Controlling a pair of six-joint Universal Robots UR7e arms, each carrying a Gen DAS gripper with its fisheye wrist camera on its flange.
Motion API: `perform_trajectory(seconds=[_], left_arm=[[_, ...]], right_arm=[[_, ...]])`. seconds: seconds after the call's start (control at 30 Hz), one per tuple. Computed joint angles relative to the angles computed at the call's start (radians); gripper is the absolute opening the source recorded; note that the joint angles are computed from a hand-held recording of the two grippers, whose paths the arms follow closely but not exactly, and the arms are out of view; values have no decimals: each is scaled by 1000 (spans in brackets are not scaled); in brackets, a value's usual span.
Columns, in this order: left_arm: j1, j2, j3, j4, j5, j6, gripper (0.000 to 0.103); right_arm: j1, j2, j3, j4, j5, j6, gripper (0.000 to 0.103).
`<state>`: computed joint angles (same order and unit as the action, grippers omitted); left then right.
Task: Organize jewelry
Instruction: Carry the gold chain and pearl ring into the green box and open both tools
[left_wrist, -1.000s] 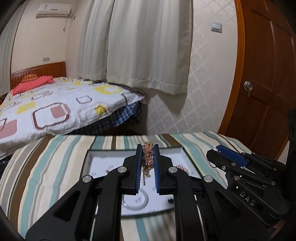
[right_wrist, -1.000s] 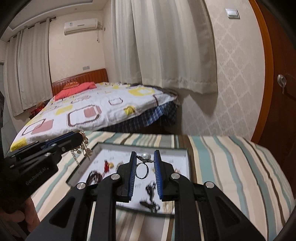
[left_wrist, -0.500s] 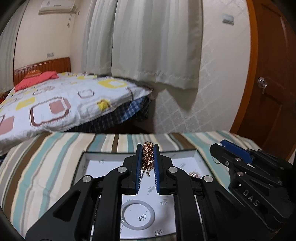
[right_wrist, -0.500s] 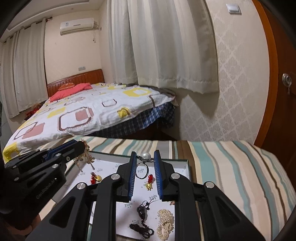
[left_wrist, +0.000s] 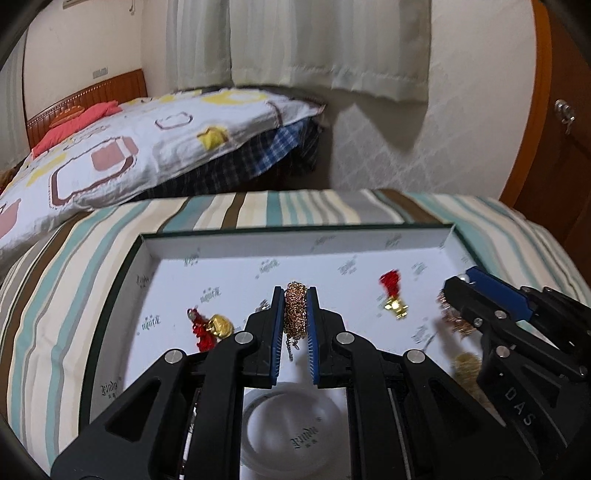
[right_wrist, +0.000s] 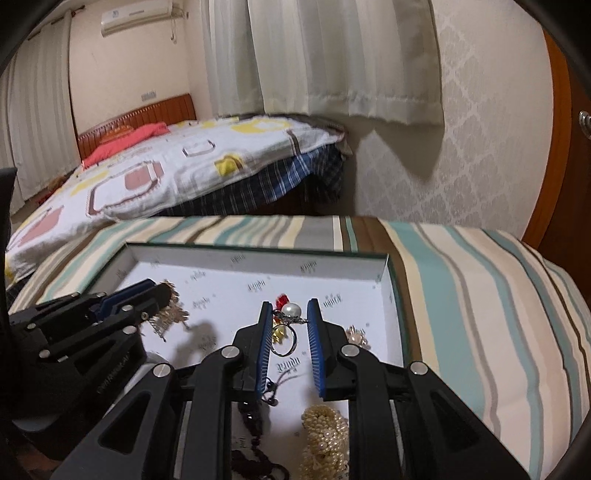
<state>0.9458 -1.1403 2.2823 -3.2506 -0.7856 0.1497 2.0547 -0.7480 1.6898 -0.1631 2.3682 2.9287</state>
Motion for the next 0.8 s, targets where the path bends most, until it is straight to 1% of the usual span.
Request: perform_trajectory(seconds=[0.17, 0.27, 0.8], left_arm=[[22, 5, -28, 89, 14, -39, 12], [23, 12, -29, 95, 23, -38, 12], [37, 4, -44, 170, 4, -82, 12]], right_arm=[[-17, 26, -30, 55, 1, 34, 20], [-23, 37, -42, 71, 3, 43, 20], [-28, 62, -83, 136, 12, 70, 20]])
